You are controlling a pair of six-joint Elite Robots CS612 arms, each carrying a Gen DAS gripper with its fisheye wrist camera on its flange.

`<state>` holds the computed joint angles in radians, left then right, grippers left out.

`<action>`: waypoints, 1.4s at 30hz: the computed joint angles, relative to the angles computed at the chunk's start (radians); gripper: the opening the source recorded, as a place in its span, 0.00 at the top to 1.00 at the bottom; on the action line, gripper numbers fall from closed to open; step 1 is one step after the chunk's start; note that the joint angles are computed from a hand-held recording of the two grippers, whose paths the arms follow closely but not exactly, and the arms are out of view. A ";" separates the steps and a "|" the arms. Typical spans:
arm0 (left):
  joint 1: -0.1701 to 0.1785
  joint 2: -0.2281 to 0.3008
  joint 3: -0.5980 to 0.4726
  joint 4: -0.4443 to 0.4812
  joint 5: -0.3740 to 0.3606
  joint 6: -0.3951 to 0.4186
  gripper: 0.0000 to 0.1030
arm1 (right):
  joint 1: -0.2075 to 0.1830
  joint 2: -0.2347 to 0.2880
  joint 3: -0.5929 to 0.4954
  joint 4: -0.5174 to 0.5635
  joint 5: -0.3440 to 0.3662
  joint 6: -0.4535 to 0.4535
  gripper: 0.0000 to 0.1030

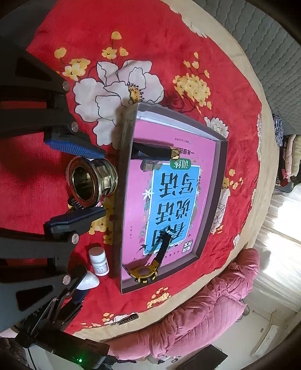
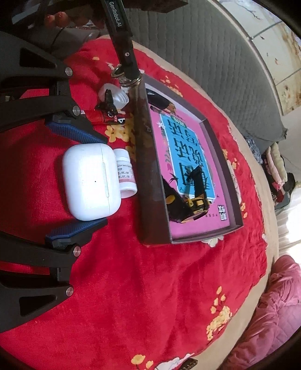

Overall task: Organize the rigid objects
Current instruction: 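Close left tool on the brass ring while right tool closes on the earbud case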

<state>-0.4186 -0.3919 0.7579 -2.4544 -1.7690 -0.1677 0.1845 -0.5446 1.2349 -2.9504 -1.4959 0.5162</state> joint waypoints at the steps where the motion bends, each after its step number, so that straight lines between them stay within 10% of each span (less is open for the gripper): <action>1: 0.000 0.000 0.000 -0.001 -0.001 0.000 0.58 | 0.002 0.000 -0.001 -0.002 -0.005 -0.007 0.38; 42: 0.003 -0.003 0.014 -0.076 -0.041 0.034 0.58 | 0.029 0.035 -0.062 -0.160 -0.061 -0.209 0.38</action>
<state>-0.4155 -0.3945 0.7720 -2.5302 -1.8096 -0.1333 0.2136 -0.5096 1.1726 -3.1100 -1.5573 0.3069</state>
